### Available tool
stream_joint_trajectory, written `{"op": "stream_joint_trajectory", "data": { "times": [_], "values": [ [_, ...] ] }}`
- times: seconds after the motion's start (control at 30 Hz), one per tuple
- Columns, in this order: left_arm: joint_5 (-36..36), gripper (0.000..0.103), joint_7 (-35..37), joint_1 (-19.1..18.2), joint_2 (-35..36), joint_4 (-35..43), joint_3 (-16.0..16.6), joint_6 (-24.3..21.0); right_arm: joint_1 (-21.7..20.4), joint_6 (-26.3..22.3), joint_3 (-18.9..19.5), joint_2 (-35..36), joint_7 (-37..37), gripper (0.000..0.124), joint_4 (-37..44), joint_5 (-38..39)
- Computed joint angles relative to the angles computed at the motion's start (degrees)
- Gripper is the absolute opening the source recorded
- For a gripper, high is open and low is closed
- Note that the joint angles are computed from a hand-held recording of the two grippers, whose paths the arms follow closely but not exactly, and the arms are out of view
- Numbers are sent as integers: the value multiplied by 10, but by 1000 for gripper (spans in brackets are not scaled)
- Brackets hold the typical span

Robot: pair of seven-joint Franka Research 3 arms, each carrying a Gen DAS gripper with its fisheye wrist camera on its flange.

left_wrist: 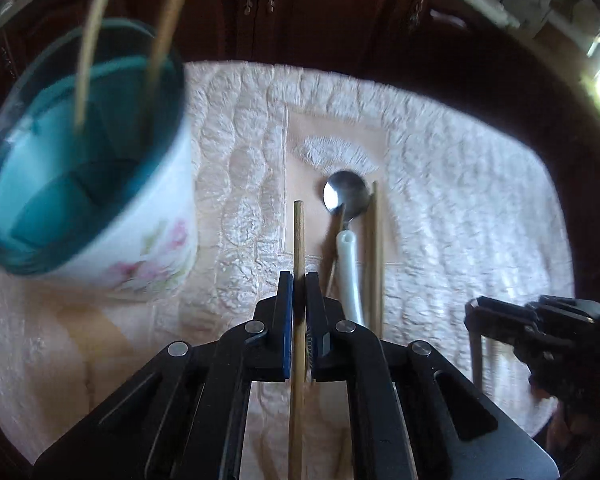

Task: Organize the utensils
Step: 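Carry the chopstick and fork into the floral cup and open both tools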

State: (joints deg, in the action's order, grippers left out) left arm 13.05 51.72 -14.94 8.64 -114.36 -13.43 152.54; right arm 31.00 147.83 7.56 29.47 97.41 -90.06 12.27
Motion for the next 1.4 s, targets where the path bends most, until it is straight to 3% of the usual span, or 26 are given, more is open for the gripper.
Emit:
{"op": "stream_joint_trajectory", "data": {
  "times": [0.17, 0.33, 0.57, 0.87, 1.1, 1.4],
  "values": [
    [-28, 4, 12, 5, -106, -84, -1, 47, 1, 45, 10, -44, -13, 10, -35, 10],
    [-40, 4, 19, -3, -192, -150, 5, 65, 16, 65, 9, -91, -14, 10, -70, -9],
    [-32, 4, 0, -8, -260, -191, 4, 81, 24, 86, 12, -128, -14, 10, -95, -28],
    [7, 4, -28, 13, -316, -200, 6, 76, 31, 96, 18, -147, -17, 10, -90, -44],
    [58, 4, -53, 60, -335, -169, -4, 72, 46, 84, 16, -115, -30, 10, 12, -68],
    [118, 4, -89, 112, -305, -110, -6, 61, 91, -27, -8, 39, -45, 9, 316, -110]
  ]
}}
